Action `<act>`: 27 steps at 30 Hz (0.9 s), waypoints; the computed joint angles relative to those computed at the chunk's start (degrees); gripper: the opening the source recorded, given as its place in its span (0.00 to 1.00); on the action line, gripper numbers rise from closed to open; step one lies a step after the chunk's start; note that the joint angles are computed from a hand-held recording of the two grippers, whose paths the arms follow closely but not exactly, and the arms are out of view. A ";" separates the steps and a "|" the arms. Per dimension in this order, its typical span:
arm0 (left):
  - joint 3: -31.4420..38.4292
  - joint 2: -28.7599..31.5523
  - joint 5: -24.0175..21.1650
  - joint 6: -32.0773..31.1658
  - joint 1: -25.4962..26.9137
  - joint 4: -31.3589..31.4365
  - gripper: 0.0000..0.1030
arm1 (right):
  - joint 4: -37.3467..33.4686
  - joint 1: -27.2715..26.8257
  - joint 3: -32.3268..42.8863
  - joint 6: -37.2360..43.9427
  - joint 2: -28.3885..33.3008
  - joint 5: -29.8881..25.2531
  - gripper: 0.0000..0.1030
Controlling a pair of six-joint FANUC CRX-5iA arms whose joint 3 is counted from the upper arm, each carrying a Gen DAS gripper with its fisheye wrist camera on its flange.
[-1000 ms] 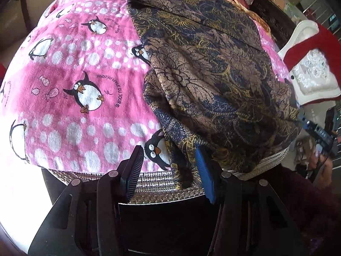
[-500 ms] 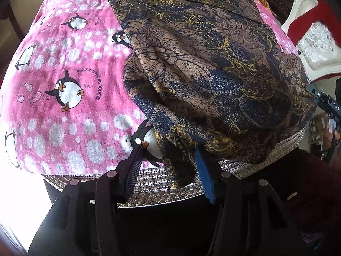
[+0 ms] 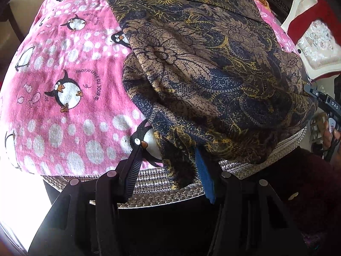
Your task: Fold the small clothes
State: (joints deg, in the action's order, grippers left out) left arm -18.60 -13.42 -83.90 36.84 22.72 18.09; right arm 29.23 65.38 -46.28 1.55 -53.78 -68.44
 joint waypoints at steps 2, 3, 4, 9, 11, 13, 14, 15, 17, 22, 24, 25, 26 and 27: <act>0.03 0.00 -0.03 -0.12 0.06 -0.04 0.49 | 0.06 0.09 0.05 0.30 0.12 -0.07 0.61; -0.05 -0.09 0.09 -0.09 -0.04 -0.10 0.49 | 0.08 0.09 0.06 0.38 0.18 -0.09 0.61; -0.14 -0.17 0.21 -0.11 -0.13 -0.14 0.49 | 0.11 0.11 0.04 0.36 0.15 -0.10 0.61; -0.92 0.64 -1.51 -1.91 0.55 2.27 0.16 | -0.04 0.46 0.17 1.14 0.56 -0.02 0.49; -1.15 1.26 -2.01 -2.06 1.17 3.47 0.08 | -0.89 0.51 1.04 3.55 1.56 -0.32 0.25; -0.96 2.07 -3.08 -1.75 2.21 4.94 0.06 | 0.78 2.38 1.27 3.04 1.52 -1.75 0.14; -0.69 2.39 -3.79 -1.79 2.88 5.63 0.05 | 0.88 2.65 1.22 2.78 0.88 -1.28 0.14; -0.45 2.54 -4.36 -2.08 3.48 6.39 0.05 | 1.05 3.12 1.17 2.51 0.17 -0.95 0.13; -0.31 1.88 -4.65 -3.80 5.00 8.43 0.04 | 2.92 5.49 1.36 1.32 -0.41 -2.41 0.13; 2.27 1.55 -7.54 -6.79 10.32 14.10 0.04 | 9.43 14.24 1.44 -5.73 -3.72 -6.60 0.13; 3.56 1.75 -8.88 -7.42 12.39 15.35 0.04 | 12.01 18.73 1.99 -8.30 -4.79 -9.06 0.13; 4.00 1.77 -9.44 -7.81 13.48 15.83 0.04 | 12.83 21.00 2.29 -9.26 -5.16 -10.58 0.13; 4.22 1.79 -10.01 -8.42 14.40 16.05 0.04 | 13.03 22.58 2.80 -9.81 -5.04 -11.87 0.13; 4.29 1.74 -10.64 -8.95 15.15 15.72 0.04 | 12.89 23.90 3.27 -10.21 -4.86 -13.15 0.13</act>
State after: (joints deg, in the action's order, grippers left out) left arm -14.31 -11.69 -94.54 27.89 37.87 33.81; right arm 42.12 89.28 -43.01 -8.66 -58.63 -81.59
